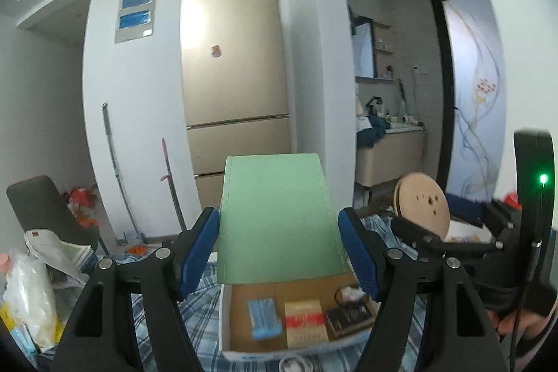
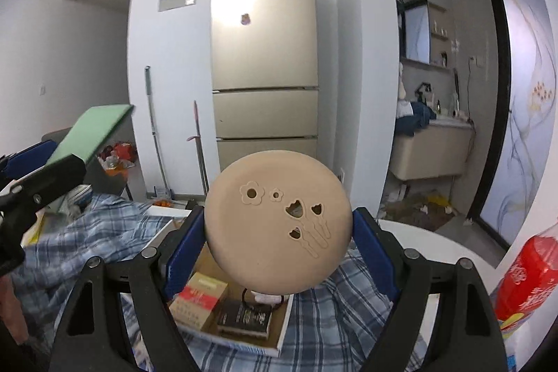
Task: Organize soft objects
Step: 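Carry the green card and beige pad into the white box and open both grippers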
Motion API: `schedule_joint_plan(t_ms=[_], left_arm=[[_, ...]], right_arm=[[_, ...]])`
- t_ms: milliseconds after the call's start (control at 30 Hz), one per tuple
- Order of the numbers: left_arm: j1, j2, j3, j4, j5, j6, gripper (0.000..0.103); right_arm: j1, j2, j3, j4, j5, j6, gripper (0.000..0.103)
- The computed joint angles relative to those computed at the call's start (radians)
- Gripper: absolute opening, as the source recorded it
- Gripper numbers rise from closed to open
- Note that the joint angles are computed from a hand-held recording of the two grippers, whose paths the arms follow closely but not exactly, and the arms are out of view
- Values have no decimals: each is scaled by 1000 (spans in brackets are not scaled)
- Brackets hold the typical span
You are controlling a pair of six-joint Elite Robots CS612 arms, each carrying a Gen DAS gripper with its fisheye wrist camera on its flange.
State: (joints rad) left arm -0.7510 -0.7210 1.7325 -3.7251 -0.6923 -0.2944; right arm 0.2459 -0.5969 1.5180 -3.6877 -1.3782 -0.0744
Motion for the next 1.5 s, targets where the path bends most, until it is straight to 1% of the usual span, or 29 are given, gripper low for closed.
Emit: schedule_joint_plan(t_ms=[67, 200, 300, 367, 433, 533, 600, 667, 700, 733, 800, 900, 967, 1033, 1067, 1100, 1167, 1367, 1500], left_arm=[[20, 3, -14, 48, -27, -35, 73], [50, 26, -44, 146, -68, -69, 73], [74, 40, -50, 207, -146, -115, 73], [80, 52, -55, 225, -157, -120, 73], [87, 60, -63, 264, -174, -144, 73], [104, 65, -61, 320, -220, -197, 73], [116, 68, -63, 356, -270, -211, 73], [122, 71, -67, 393, -282, -219, 73], [124, 71, -67, 408, -286, -231, 73], [130, 70, -66, 421, -306, -256, 73], [139, 68, -63, 429, -341, -281, 73], [143, 70, -66, 444, -367, -289, 73], [151, 70, -67, 434, -411, -301, 74], [153, 69, -66, 444, -414, -320, 77], [153, 69, -65, 442, -410, -319, 85], [151, 69, -63, 434, -400, -314, 88], [145, 68, -60, 427, -370, -306, 88], [134, 57, -49, 396, -335, -294, 88], [117, 44, -41, 381, -288, -259, 88]], right_arm=[[4, 10, -28, 48, -13, 6, 82], [15, 37, -81, 151, -16, 5, 82], [17, 52, -100, 228, 2, -7, 82], [24, 62, -108, 281, -26, -40, 82], [30, 70, -113, 326, -41, -78, 82], [29, 73, -124, 430, -6, -94, 82], [30, 74, -130, 483, 4, -102, 82], [33, 77, -134, 519, 7, -122, 82], [35, 78, -135, 529, 4, -128, 82], [36, 79, -136, 541, 3, -136, 82], [37, 79, -136, 569, 9, -146, 82], [34, 82, -146, 608, 24, -147, 82], [33, 83, -150, 620, 33, -149, 83], [34, 81, -148, 618, 26, -148, 84], [32, 82, -147, 610, 29, -148, 87], [30, 81, -141, 592, 33, -144, 89], [28, 78, -137, 573, 41, -136, 91], [24, 66, -125, 522, 47, -122, 92], [23, 54, -112, 484, 53, -112, 92]])
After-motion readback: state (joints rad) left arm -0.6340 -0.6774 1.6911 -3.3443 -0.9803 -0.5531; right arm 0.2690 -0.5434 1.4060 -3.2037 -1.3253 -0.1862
